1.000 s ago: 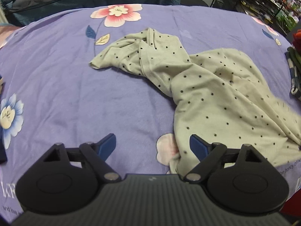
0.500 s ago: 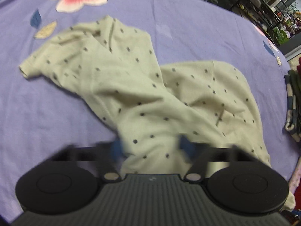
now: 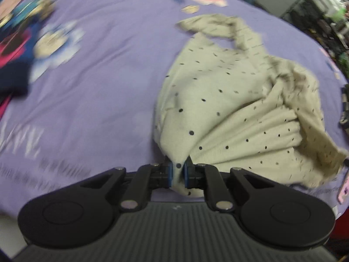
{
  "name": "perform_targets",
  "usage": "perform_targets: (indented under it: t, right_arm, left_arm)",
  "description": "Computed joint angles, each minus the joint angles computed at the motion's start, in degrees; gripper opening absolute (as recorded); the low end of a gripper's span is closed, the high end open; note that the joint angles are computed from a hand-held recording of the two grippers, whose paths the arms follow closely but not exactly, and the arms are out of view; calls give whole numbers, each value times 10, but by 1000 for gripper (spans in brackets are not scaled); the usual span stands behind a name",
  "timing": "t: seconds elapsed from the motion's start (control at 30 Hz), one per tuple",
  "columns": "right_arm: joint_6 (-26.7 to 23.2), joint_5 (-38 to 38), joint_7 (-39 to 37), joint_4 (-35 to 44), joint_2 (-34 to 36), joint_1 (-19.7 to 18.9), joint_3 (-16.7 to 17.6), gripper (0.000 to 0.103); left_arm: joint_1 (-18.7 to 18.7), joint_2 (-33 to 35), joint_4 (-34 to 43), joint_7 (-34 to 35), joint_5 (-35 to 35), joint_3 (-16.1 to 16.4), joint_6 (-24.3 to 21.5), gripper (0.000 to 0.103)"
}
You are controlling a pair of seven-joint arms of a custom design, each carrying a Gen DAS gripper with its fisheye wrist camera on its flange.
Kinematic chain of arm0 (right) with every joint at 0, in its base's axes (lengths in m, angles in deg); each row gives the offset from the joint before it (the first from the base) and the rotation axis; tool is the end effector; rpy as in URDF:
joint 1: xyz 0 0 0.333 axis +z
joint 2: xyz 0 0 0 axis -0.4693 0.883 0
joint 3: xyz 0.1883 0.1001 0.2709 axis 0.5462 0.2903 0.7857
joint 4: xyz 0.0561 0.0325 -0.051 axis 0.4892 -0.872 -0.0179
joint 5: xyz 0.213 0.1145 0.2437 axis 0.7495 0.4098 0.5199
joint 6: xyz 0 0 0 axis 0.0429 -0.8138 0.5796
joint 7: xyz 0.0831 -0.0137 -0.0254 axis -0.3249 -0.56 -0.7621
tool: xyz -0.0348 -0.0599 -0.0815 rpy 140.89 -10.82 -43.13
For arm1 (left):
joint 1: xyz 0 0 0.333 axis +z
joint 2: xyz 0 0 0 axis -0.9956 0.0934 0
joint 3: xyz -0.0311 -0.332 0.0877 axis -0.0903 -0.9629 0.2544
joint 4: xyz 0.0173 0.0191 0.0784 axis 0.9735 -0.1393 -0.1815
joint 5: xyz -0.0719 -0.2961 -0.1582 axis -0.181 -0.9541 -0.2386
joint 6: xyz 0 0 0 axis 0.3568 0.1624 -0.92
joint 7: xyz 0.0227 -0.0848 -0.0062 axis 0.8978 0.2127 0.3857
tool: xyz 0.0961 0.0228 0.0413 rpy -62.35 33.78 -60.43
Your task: Fold small clothes
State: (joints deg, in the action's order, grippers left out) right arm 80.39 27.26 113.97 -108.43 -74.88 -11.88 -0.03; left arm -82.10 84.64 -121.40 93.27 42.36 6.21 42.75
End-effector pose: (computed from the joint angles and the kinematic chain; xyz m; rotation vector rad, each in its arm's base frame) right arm 0.3032 0.0797 0.6564 -1.0439 2.6123 -0.4534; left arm 0.5751 -0.0418 0.5762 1.4219 -2.6542 0.4782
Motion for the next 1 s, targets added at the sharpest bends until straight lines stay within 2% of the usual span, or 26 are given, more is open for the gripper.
perform_targets:
  t: [0.13, 0.2, 0.27, 0.3, 0.33, 0.37, 0.4, 0.47, 0.5, 0.53, 0.6, 0.67, 0.77, 0.83, 0.9, 0.93, 0.97, 1.0]
  right_arm:
    - [21, -7, -45, 8, 19, 4, -16, 47]
    - [45, -15, -68, 12, 36, 0, -24, 58]
    - [93, -19, -83, 14, 59, -9, -37, 79]
    - [126, -18, -84, 11, 69, -16, -43, 84]
    - [162, -13, -85, 7, 83, -22, -51, 97]
    - [177, -1, -91, 11, 100, -25, -59, 102]
    - [181, 16, -103, 23, 119, -27, -65, 101]
    - [185, 37, -122, 39, 145, -32, -65, 94]
    - [202, 47, -133, 37, 149, -31, -63, 94]
    - [226, 60, -150, 31, 152, -26, -63, 94]
    - [253, 96, -208, 30, 164, -6, -69, 94]
    - [266, 113, -251, 33, 183, 5, -61, 94]
    - [262, 137, -274, 54, 228, 9, -43, 96]
    - [244, 147, -287, 67, 254, 8, -33, 95]
    - [226, 130, -300, 70, 262, 4, -19, 80]
    - [218, 120, -313, 65, 254, 3, -15, 37]
    - [218, 104, -318, 54, 241, -1, -12, 6]
    - [219, 82, -308, 39, 220, -7, -8, 0]
  left_arm:
    - [21, -31, -40, -13, 17, 18, -23, 9]
    - [21, -44, -63, -23, 24, 16, -15, 11]
    - [13, -49, -72, -38, 40, 9, 4, 16]
    - [9, -49, -73, -51, 44, 6, 14, 27]
    - [5, -48, -70, -60, 41, 3, 20, 45]
    - [3, -50, -69, -65, 35, 1, 30, 55]
    - [-2, -53, -69, -68, 31, -3, 49, 67]
    - [-11, -58, -65, -57, 26, -9, 88, 70]
    - [-18, -57, -62, -47, 25, -15, 111, 75]
    - [-24, -55, -58, -35, 23, -20, 135, 85]
    - [-39, -48, -56, -19, 21, -29, 176, 95]
    - [-56, -24, -27, -18, 23, -38, 171, 95]
    - [-85, 9, 1, -13, 26, -51, 164, 97]
    - [-108, 32, 13, -15, 50, -56, 153, 100]
    - [-133, 59, 28, -21, 80, -58, 130, 100]
    - [-146, 66, 24, -22, 97, -58, 137, 98]
    - [-159, 62, 1, -21, 117, -56, 170, 92]
    - [-170, 53, -35, -21, 142, -53, 219, 67]
